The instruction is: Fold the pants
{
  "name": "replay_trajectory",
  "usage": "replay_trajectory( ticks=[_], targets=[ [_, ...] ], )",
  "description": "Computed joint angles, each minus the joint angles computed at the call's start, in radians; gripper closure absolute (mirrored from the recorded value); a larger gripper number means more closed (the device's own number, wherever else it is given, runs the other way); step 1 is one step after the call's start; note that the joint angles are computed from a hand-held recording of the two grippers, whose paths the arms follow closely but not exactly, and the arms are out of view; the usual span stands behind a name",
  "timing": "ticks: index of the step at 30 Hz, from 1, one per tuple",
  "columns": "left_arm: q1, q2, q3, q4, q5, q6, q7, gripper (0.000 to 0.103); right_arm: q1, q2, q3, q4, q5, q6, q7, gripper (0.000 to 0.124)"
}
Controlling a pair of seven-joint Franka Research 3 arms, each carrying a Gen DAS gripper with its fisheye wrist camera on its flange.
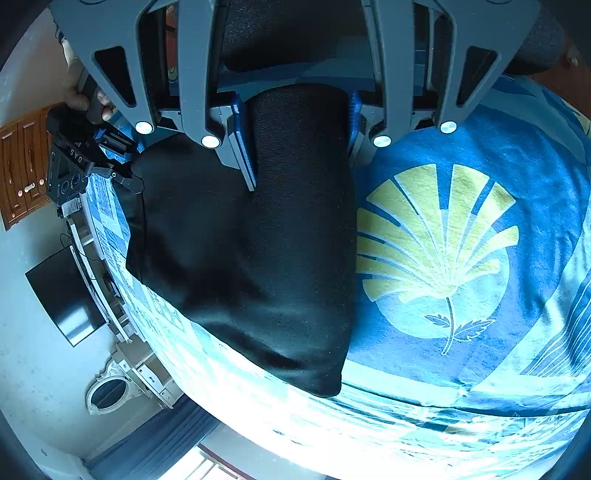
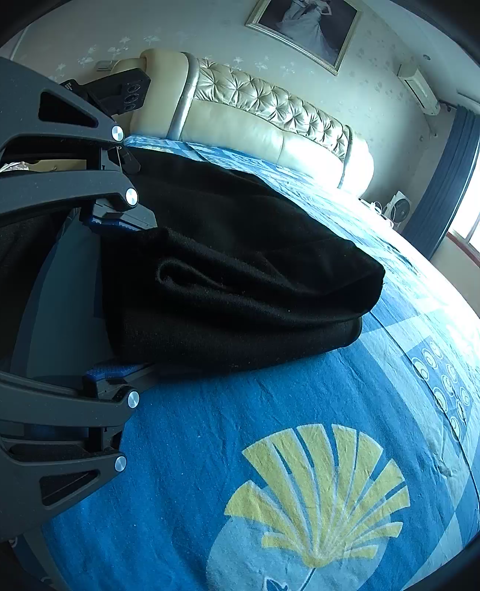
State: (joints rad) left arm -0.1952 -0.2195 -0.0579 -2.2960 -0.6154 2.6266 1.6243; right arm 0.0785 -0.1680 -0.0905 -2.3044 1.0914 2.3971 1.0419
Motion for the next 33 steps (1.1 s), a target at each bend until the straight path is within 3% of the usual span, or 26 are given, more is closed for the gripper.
replay_trajectory(
  ticks=[10,13,16,19,21,26,33],
  targets=[
    [-0.002,0.002,0.007,-0.003,-0.029,0.001,0.037,0.061,0.012,-0.011,0.006,-0.012,0.023,0.02,0.002,0.071],
    [-0.023,-0.002,0.031,-0.013,-0.126,0.012,0.152,0.052,0.01,-0.015,-0.005,-0.016,0.052,0.005,-0.009,0.064],
    [-0.031,-0.02,0.062,-0.037,-0.283,0.005,0.267,0.032,0.002,-0.02,-0.016,-0.01,0.051,-0.04,-0.027,0.056],
    [-0.028,-0.054,0.089,-0.062,-0.453,0.011,0.37,0.027,-0.013,-0.032,-0.022,-0.003,0.012,-0.076,-0.029,0.051],
    [-0.006,-0.057,0.087,-0.056,-0.477,0.003,0.384,0.024,-0.022,-0.043,-0.023,-0.004,-0.002,-0.058,-0.026,0.048],
    [0.046,0.043,0.098,0.051,-0.541,-0.114,0.44,0.018,-0.033,0.018,-0.036,0.065,0.036,-0.049,-0.028,0.045],
    [0.146,0.312,0.032,0.338,-0.383,-0.269,0.379,0.018,-0.056,0.202,0.008,0.252,0.054,-0.072,-0.005,0.044]
  ],
)
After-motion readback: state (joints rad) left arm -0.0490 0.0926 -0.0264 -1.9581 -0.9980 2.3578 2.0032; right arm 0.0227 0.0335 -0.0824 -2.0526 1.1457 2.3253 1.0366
